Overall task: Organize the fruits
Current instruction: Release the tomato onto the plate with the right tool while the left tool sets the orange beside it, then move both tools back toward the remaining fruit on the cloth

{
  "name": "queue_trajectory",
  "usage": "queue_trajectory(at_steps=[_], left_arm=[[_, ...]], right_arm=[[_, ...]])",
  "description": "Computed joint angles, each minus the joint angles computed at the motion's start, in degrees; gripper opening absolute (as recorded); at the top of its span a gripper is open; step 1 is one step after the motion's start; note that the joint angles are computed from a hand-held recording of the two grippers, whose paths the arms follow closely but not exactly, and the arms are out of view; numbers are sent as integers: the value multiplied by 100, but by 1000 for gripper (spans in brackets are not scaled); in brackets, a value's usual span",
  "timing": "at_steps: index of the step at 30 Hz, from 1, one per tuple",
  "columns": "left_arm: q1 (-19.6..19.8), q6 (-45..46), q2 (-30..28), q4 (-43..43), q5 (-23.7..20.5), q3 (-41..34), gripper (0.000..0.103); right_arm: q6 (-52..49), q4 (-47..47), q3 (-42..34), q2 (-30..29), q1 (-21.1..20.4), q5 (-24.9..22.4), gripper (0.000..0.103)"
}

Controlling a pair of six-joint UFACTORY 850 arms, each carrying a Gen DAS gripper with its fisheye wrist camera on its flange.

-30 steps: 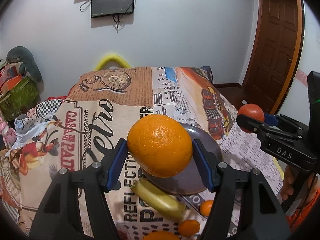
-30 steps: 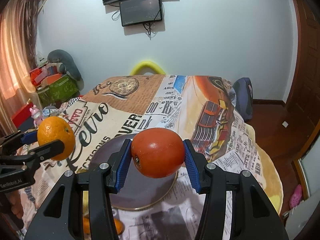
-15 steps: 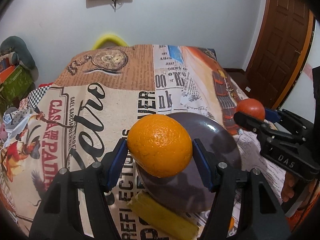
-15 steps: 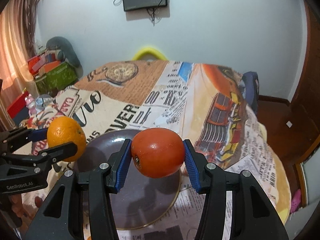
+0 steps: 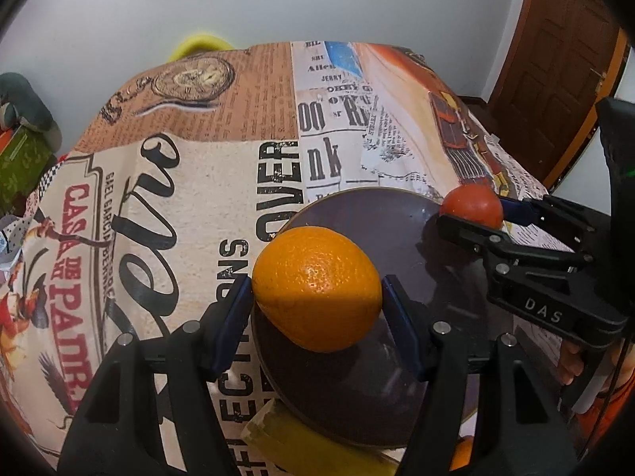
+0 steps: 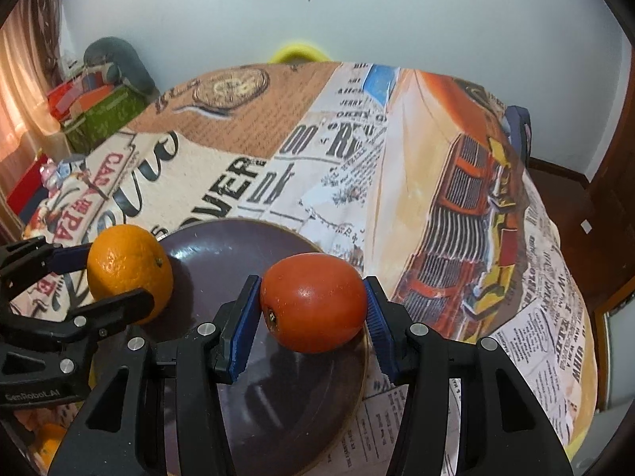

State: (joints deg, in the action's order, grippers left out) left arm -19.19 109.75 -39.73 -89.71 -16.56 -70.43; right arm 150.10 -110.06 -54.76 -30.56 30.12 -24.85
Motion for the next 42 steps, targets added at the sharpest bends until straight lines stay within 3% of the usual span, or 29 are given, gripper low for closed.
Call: queue_trajectory(at_steps=[9, 13, 16, 25, 36, 42], left_arm=[[28, -694, -44, 597, -75, -107, 65], [69, 363, 195, -435, -227, 127, 66], [65, 1307, 431, -1338, -160, 360, 66], [323, 2253, 1151, -2213, -339, 1110, 66], [853, 2947, 2221, -2704, -709, 2264, 66], [1234, 2931, 2710, -2484, -986, 2822, 66]], right_arm=[[-180, 90, -101, -131, -46, 222, 48], [-64, 41, 27, 45, 58, -17, 61], [-202, 232, 148, 223, 177, -222, 61], [-485, 863, 557, 819, 776, -780, 61], [-792, 1638, 673, 1139, 1605, -1235, 61], [-823, 1981, 659, 1188, 2019, -1395, 62]])
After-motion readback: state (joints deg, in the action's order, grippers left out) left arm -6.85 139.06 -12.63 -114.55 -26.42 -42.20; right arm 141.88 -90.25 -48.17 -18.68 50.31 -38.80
